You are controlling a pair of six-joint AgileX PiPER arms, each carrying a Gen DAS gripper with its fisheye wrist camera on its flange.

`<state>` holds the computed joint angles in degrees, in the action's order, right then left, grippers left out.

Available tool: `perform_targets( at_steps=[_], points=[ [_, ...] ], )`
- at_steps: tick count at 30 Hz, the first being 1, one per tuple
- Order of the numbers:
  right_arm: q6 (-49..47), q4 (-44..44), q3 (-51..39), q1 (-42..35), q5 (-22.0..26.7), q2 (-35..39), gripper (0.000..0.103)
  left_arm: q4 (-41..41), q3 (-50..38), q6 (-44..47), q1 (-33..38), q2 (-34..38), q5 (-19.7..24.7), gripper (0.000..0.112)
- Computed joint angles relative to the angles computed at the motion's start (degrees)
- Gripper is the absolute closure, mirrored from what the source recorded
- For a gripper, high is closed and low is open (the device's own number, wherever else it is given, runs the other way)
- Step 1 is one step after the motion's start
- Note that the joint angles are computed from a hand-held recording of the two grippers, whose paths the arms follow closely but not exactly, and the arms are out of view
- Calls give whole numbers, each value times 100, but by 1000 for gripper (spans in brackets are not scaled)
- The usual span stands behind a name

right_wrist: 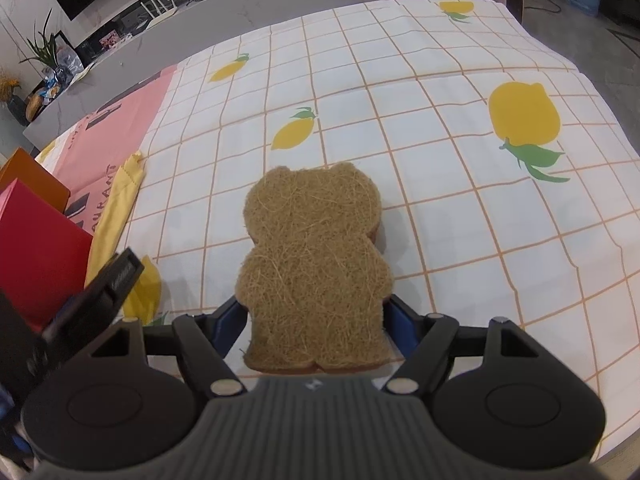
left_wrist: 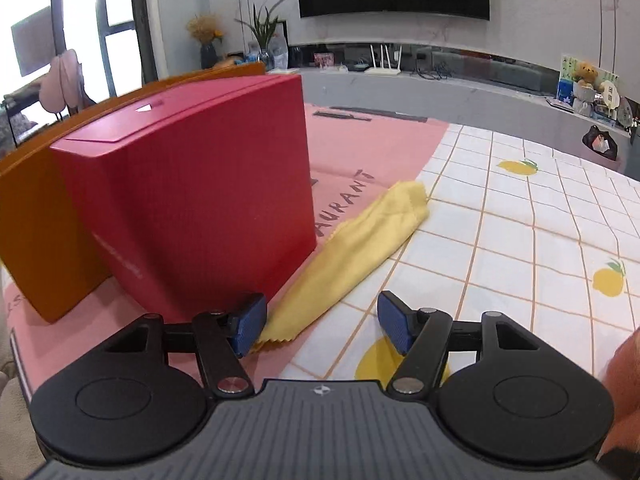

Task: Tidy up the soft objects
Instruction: 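Grasp the yellow cloth with the left gripper while the right holds the sponge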

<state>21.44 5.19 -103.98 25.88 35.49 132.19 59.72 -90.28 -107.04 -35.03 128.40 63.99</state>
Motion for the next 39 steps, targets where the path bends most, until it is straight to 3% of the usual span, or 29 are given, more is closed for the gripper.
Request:
perform_targets(
  at_steps=[2,4,5,8,9,15,23,28,29,31,33,36,39],
  points=[
    [38,-24,-7,8,-5,6,29,129,276,-267,39,-137,-271,47],
    [47,-4,-9,0,-17,10,29,392,495,-343,-33,-183,-347,68],
    [53,0,-3,-2,-30,7,29,474,546,-290,-84,-176,-319,71],
    [48,-22,58,5,-107,-15,28,631,813,-134,-161,-321,-504,95],
    [64,-41,86,13,-129,-29,28,703,938,-62,-171,-395,-660,111],
    [135,-79,145,24,-158,-70,28,941,1569,228,-338,-747,-942,111],
    [333,-328,159,102,-154,-82,28,1733,3731,-207,-238,-2245,-2309,111],
    [470,-603,67,190,-48,-39,28,2352,4920,-575,-704,-2893,-2161,110],
    [514,-669,39,210,-18,-25,28,2532,5099,-640,-749,-3000,-2206,107],
    [620,-797,-6,249,20,3,28,2798,5255,-577,-845,-3060,-2167,76],
    [698,-943,-21,296,38,16,28,2900,5197,-351,-726,-3071,-2324,56],
    [806,-1164,-32,367,56,37,28,3166,5073,-194,-59,-3212,-3389,53],
    [776,-1101,-53,342,67,45,27,3535,4823,-377,259,-2970,-3649,49]
  ],
)
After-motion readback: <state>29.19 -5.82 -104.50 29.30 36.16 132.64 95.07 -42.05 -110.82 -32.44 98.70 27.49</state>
